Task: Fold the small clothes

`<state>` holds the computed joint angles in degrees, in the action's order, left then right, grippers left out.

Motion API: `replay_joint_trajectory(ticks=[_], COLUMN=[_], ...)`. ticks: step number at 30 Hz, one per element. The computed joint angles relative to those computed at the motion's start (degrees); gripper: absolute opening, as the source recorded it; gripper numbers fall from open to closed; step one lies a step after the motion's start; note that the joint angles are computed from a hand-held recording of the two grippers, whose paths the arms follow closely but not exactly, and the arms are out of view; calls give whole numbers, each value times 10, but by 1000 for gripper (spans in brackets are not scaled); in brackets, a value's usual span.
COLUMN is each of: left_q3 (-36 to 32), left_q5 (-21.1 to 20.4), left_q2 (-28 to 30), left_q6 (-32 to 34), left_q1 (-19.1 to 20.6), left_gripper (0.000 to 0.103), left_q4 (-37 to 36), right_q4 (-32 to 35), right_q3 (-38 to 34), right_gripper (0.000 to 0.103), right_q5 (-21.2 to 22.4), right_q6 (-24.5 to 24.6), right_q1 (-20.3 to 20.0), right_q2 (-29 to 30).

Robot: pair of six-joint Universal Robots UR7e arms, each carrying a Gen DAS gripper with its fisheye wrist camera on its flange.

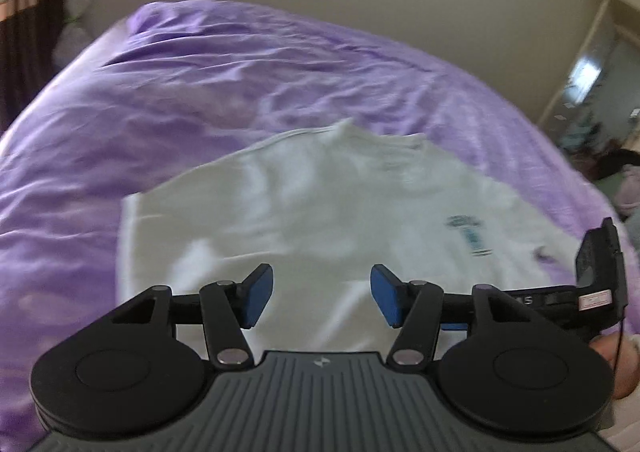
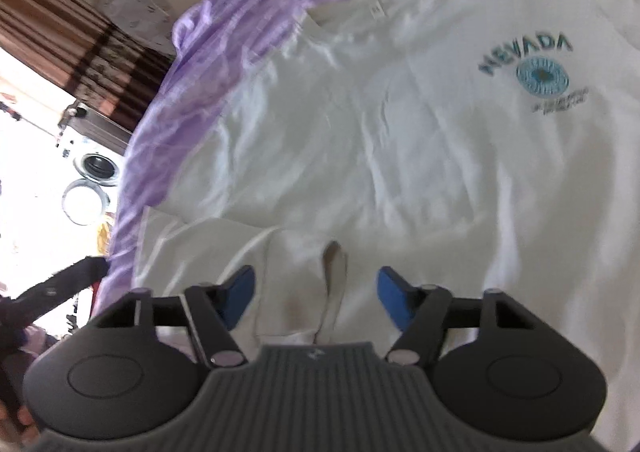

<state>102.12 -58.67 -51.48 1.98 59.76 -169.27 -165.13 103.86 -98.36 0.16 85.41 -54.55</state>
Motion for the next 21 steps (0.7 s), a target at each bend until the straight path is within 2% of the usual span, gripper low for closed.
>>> replay_joint_trajectory(ticks=[1,5,7,9,10,11,12,14,17,19,21], left_q3=[2,16,22,25,29,30,32,39,32,22,12], left_q5=[4,7,7,11,14,20,27,42,88,139,151], left_q2=[-4,-22,-28,-31,-35,-35,-36,-42,-37,-23,-15], left_q6=[-5,-30,-36,-41,-43,-45,-46,-43,-53,-65,-63], left_q1=[5,24,31,34,35,35,34,32,27,21,20], left_gripper=[66,66,66,66,66,66,66,65,63,61,60], left_q4=[5,9,8,7,5,1,-5,-19,-29,-49,-62], right_q4=[8,1,-3,-4,-7,-15,-25,-38,-50,-43,-34], right_q3=[-2,2,7,9,11,12,13,16,-3,-39,-87], right_gripper=[49,48,45,39,32,14,4,2,1,0,0], right_q5=[8,44,87,125,122,110,98,93,77,69,56], right_q6=[10,52,82,108,111,108,105,90,24,-17,-56], right_q1=[-6,-27,-41,-50,-47,-42,-37,-26,12,45,78], right_q2=[5,23,26,32,34,36,36,28,18,19,26])
